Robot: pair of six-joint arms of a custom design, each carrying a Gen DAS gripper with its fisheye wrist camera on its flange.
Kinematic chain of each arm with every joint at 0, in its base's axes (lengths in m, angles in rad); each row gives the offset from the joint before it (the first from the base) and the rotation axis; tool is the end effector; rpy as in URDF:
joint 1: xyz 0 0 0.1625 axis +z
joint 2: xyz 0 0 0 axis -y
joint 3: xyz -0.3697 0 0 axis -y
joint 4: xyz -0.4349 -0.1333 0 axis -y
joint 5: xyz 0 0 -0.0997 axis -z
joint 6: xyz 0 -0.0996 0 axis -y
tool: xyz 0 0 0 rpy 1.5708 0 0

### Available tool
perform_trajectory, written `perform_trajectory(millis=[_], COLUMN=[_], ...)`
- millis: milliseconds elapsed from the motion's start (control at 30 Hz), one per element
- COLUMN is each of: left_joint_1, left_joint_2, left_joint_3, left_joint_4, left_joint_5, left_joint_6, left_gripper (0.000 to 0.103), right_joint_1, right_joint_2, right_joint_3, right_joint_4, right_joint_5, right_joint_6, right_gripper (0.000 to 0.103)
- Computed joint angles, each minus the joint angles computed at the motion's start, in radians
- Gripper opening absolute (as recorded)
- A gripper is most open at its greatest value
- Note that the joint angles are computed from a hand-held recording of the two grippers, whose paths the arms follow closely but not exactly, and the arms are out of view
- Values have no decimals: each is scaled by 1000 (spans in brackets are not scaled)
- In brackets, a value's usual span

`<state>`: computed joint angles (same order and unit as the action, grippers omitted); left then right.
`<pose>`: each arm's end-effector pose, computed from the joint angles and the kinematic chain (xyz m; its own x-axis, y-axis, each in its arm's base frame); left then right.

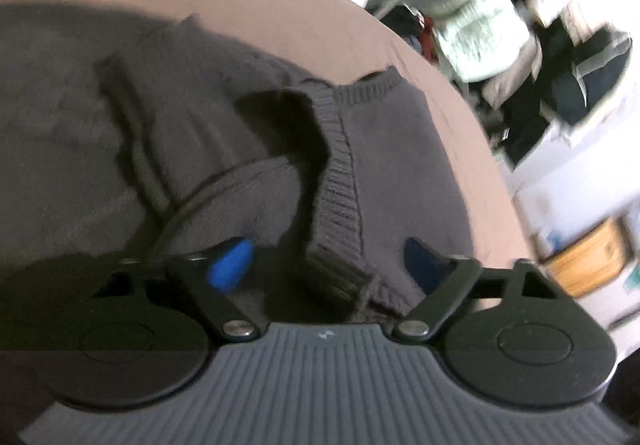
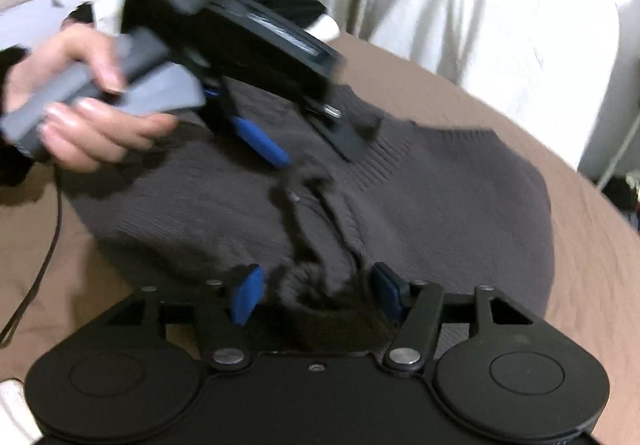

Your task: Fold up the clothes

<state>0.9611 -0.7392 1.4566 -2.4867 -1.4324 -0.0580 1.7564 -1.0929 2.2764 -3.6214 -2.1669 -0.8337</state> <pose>-0.2907 -0.6729 0.0486 -0.8587 0.4973 -0.1236 0.5125 0.8340 -0.2047 0.1612 -0.4394 0.1108 -0.5113 -0.2907 0.8087 -0.7409 0.6259 -0.2435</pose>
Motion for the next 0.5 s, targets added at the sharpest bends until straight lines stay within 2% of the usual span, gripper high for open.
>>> perform_trajectory(millis=[67,100,133,200,267,333,367,433,467,500], left_joint_1=[-53,-70,-77,-85,-82,-79,-76,-70,-67,-64], left_joint_2=[12,4,0,11,14,-6,-32,-104,-142,-173], left_joint_3=[-7,17,36,41,25,6,12,55,83,108], left_joint_4=[71,44,20,21,41,102,125,130,121,110], left_joint_5=[161,194,206,240,235,232,241,267,294,341], left_joint_6=[82,102,113,100,80,26,-3,-52,-79,-117], left_gripper=[20,20,21,23,25,39,54,65,80,89], right_joint_1=[1,-10,-27,-65,-68,-46,-32,-15,-6,9], right_joint_2=[13,-5,-29,-55,-34,-14,-2,14,17,8], right_joint_3=[-9,-1,11,28,24,4,-3,-11,-10,-4], right_joint_4=[17,47,85,136,113,115,110,90,74,65], right_joint_5=[-14,15,57,125,121,87,60,17,-2,-21], right_joint_6=[24,65,117,199,195,200,200,175,170,180], right_gripper=[67,68,68,77,79,81,81,82,81,80])
